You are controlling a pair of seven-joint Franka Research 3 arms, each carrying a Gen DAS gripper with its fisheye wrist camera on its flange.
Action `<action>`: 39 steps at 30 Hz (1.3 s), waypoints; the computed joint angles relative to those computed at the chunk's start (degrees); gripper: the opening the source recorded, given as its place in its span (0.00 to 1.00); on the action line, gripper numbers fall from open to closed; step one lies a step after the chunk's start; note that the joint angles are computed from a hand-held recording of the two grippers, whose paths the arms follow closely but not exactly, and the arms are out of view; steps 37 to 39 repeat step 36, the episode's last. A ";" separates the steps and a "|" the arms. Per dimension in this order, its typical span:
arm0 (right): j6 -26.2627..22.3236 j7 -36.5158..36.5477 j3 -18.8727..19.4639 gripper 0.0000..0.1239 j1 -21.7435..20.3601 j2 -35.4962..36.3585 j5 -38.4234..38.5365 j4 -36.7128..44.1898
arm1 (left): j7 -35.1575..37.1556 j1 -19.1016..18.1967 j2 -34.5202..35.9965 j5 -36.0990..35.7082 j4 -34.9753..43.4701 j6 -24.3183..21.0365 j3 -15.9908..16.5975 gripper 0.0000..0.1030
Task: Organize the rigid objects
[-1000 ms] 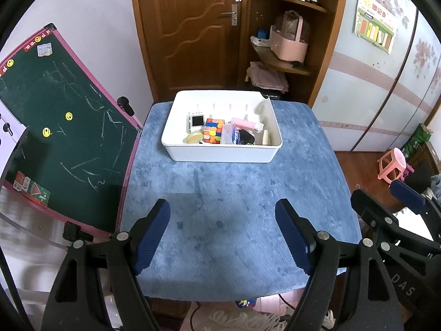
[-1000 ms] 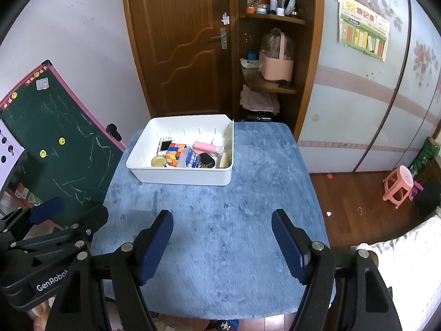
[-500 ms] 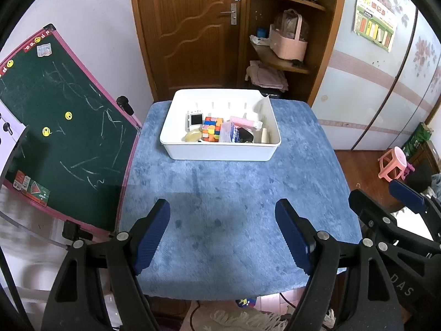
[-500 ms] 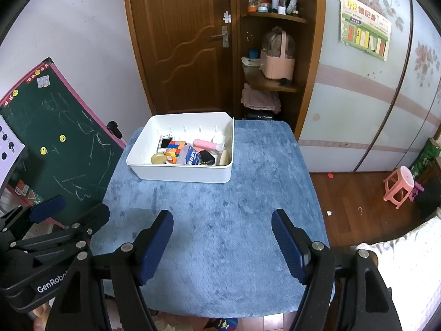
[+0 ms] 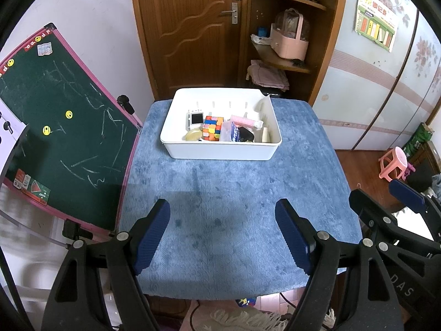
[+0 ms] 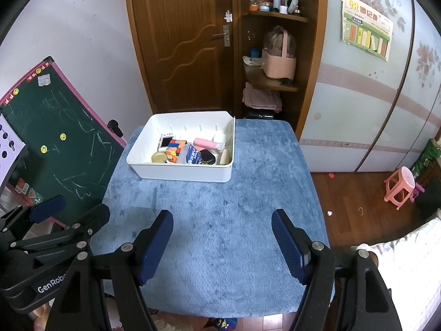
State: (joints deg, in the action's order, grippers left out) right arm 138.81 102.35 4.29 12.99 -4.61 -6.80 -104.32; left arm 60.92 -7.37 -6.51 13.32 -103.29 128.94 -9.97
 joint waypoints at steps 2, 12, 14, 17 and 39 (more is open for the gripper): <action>-0.04 0.03 0.00 0.60 -0.01 0.01 -0.02 0.03 | -0.07 -0.04 -0.08 -0.03 -0.19 0.17 -0.02 0.79; 0.21 -0.51 -0.08 0.60 -0.09 -0.09 0.29 -0.36 | -0.15 -0.04 -0.02 0.16 -0.08 0.09 0.03 0.79; 0.28 -0.55 -0.09 0.60 -0.11 -0.14 0.33 -0.47 | -0.13 -0.02 -0.01 0.16 -0.03 -0.01 0.03 0.79; 0.20 -0.52 -0.07 0.60 -0.10 -0.06 0.31 -0.28 | -0.07 -0.01 -0.03 0.13 -0.03 -0.05 0.03 0.79; 0.27 -0.52 -0.05 0.60 -0.07 -0.14 0.22 -0.66 | -0.22 0.12 -0.61 -0.08 -1.11 0.01 0.14 0.79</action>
